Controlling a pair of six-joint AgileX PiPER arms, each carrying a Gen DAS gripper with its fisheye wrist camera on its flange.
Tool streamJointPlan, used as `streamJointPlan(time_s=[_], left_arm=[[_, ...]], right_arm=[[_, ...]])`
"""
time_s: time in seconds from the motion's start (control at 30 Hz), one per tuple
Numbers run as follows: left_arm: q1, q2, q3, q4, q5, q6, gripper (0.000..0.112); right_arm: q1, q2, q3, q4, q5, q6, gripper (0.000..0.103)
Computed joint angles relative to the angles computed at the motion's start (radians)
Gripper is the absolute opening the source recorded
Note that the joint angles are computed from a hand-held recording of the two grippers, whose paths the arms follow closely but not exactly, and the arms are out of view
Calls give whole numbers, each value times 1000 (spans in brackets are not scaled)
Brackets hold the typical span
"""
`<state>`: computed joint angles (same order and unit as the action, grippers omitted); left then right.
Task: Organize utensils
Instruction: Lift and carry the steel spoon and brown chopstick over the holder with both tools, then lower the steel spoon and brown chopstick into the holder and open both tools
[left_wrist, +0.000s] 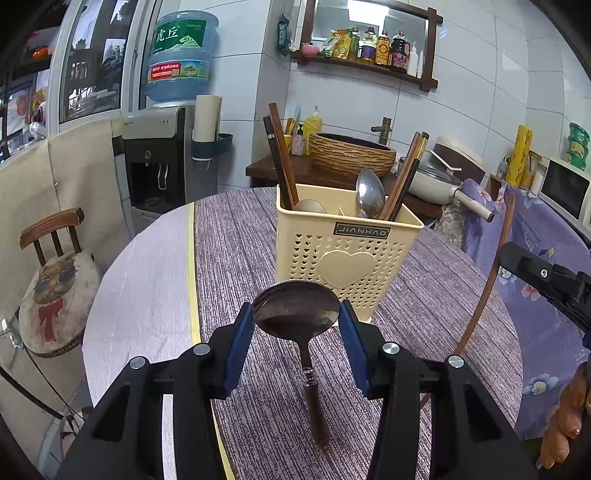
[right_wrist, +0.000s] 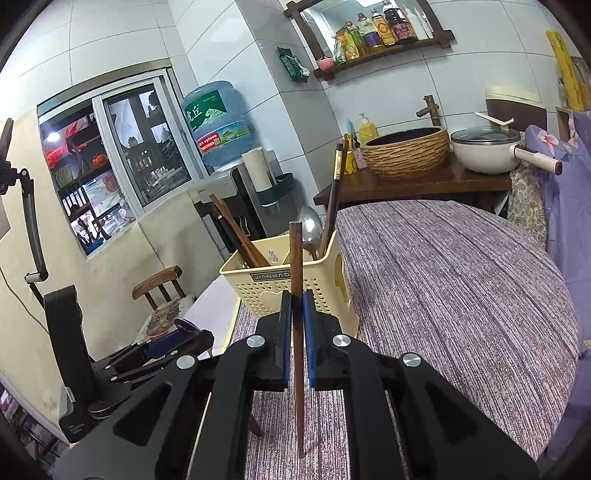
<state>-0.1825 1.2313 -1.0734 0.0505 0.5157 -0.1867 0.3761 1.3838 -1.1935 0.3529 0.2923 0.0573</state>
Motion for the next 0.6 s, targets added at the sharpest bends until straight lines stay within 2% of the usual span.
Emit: streamJointPlan(time_s=[0.4, 0.6], left_arm=[[18, 2, -25, -44, 4, 51, 47], [62, 0, -55, -181, 31, 181, 47]], right_arm=[[10, 11, -33, -31, 5, -1, 7], [0, 16, -63, 35, 27, -78, 7]])
